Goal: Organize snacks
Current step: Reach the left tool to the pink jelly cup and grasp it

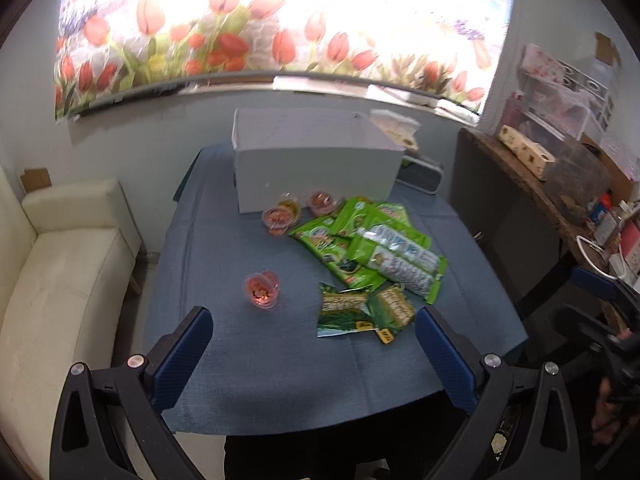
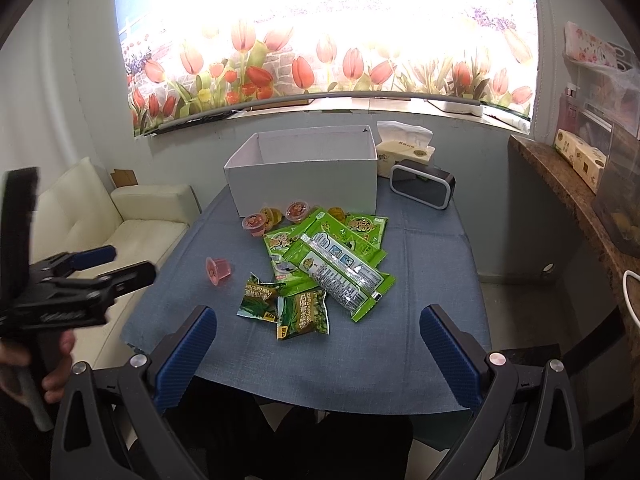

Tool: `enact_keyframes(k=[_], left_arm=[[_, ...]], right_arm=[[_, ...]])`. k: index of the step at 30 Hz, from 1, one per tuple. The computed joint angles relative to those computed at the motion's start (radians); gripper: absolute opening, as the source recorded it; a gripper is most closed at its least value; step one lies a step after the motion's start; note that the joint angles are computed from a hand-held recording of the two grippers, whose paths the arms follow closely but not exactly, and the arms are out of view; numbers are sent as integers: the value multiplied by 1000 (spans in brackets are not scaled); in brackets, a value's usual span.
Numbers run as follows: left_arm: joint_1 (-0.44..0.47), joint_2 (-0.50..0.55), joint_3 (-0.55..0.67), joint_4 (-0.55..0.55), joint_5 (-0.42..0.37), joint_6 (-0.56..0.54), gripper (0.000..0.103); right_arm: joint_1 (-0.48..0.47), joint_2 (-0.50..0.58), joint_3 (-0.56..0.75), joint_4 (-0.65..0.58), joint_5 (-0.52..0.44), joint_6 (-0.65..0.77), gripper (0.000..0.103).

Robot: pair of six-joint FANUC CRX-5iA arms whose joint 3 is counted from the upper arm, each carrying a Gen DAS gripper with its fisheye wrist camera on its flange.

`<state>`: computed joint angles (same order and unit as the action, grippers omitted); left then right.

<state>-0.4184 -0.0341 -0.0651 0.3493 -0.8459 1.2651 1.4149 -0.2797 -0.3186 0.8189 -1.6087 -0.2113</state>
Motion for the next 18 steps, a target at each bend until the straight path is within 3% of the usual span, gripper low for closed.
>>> enact_keyframes(k=[3,7,18], left_arm=[[-7,69,35,-65,13,55,103],[4,157,47,-19,26,14,103],[3,369,191,-100,-3,65,103]], right_arm=[[2,-4,-7,-11,1,-12,103],[7,-12,-18,-25,0,-33,103],[21,-27,-34,-60,-18,-80,103]])
